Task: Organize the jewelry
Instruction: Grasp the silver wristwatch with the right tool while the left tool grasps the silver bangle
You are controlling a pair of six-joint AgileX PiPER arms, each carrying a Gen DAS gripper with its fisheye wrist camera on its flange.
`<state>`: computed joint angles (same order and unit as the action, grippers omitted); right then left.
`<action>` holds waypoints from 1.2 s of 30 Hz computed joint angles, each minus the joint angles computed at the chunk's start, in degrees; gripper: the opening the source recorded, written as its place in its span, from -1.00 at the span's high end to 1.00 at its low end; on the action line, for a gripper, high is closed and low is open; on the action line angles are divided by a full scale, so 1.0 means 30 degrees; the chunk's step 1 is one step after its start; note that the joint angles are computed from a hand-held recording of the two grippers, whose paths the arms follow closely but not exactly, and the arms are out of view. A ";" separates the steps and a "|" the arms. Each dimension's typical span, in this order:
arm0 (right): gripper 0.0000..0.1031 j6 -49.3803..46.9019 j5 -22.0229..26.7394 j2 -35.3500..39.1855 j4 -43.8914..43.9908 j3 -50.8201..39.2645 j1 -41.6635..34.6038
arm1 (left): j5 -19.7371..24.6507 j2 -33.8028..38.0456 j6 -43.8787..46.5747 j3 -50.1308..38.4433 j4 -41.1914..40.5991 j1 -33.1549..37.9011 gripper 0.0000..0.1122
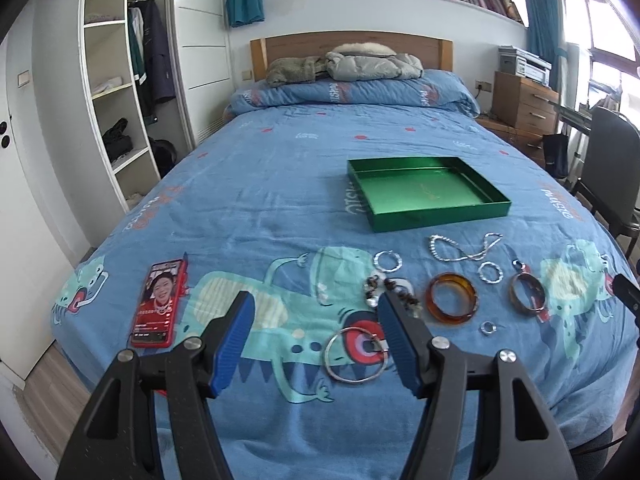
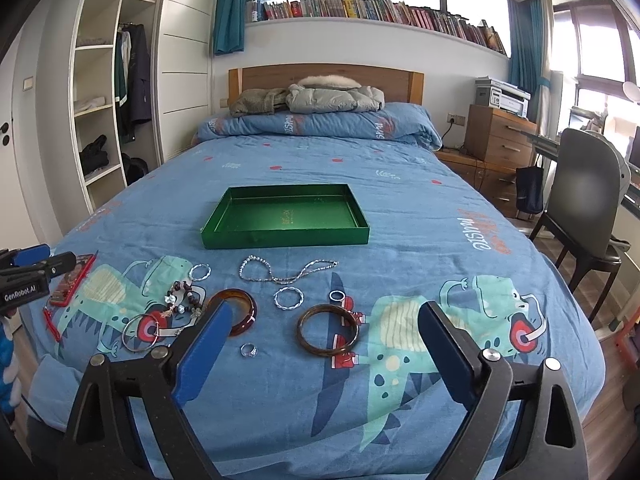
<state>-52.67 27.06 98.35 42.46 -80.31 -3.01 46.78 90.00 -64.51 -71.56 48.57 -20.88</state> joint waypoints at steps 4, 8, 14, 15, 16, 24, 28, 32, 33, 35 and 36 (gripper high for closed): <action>-0.46 -0.0297 0.1237 0.0704 0.0308 -0.0494 -0.0009 | -0.0265 0.0085 0.1177 0.0437 -0.1295 0.1183 -0.11; -0.33 -0.1193 0.2819 0.1694 0.0951 -0.1013 0.0605 | -0.0886 0.0827 0.3704 0.0471 -0.3832 0.2440 -0.11; -0.09 -0.1976 0.6549 0.4265 0.1180 -0.2986 0.2046 | -0.2928 0.2249 0.9189 0.0621 -0.9737 0.4642 -0.08; -0.03 -0.1764 0.7070 0.4887 0.0838 -0.3516 0.2427 | -0.3077 0.2635 0.9950 0.0531 -1.0511 0.4956 -0.07; 0.03 -0.1573 0.7435 0.5459 0.0484 -0.3967 0.2810 | -0.3182 0.3015 1.0563 0.0399 -1.1131 0.5189 -0.05; 0.31 0.0140 0.9922 0.9199 -0.1243 -0.7962 0.4568 | -0.3117 0.5979 1.5852 -0.1847 -1.5754 0.6685 0.53; 0.40 0.0915 1.0356 1.0507 -0.1893 -0.9743 0.5186 | -0.2858 0.6899 1.7248 -0.2810 -1.6438 0.6747 0.54; 0.52 0.1056 1.0503 1.1442 -0.3003 -1.0859 0.5778 | -0.2821 0.7617 1.6955 -0.3375 -1.5274 0.6301 0.56; 0.53 0.0744 1.0267 1.1490 -0.3039 -1.0764 0.5911 | -0.2868 0.7709 1.6792 -0.3421 -1.4948 0.6183 0.61; 0.55 0.0379 1.0171 1.1647 -0.2808 -1.0876 0.5986 | -0.3069 0.7793 1.6535 -0.3401 -1.4492 0.5967 0.75; 0.56 0.0343 1.0251 1.1769 -0.2666 -1.1048 0.5935 | -0.3189 0.7795 1.6399 -0.3343 -1.4333 0.5900 0.89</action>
